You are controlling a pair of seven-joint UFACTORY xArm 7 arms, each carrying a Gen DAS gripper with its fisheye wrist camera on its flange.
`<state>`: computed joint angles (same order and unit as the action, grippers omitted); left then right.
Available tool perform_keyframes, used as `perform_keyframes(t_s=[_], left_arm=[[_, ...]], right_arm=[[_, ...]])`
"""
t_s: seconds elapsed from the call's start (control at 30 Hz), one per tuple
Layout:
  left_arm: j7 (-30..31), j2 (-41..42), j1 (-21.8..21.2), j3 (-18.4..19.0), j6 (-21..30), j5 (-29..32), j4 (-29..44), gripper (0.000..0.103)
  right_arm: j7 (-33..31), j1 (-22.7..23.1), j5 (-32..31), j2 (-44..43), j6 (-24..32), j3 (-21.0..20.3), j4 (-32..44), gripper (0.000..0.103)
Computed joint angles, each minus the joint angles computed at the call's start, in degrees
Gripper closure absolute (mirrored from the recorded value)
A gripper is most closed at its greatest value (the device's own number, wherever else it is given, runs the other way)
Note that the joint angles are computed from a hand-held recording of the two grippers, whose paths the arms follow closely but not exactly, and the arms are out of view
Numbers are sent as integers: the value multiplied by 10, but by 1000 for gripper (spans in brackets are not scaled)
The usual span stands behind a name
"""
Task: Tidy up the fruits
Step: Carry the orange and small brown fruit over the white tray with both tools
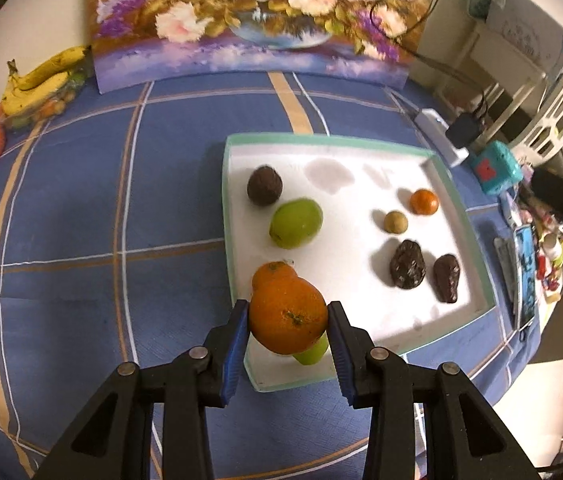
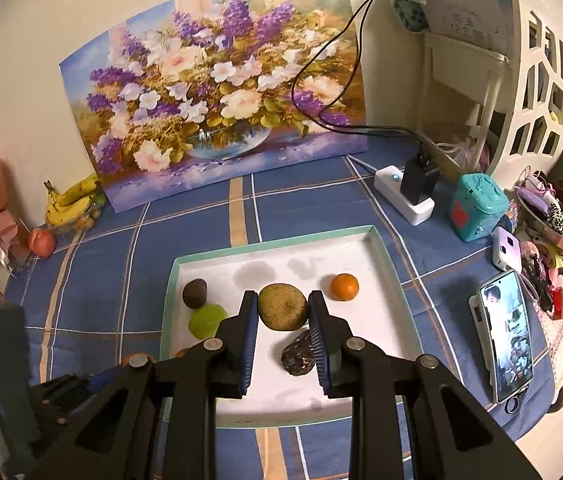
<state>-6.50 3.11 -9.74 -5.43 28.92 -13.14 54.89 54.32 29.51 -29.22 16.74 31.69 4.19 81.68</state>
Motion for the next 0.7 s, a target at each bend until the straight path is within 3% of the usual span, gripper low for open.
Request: perform_keyframes(t_s=[0.13,0.37,0.7], left_arm=[[-23,20,-3,1,18,26,9,62],[-48,37,-7,1,32,64,15,62],[-38,38,-2,0,39,53,17,61]], right_arm=[[-25,-11,30,7,3,9,0,77],[-144,-37,174,82,53,40,47,77],[-193,-24,230,129,112,33,77,77]])
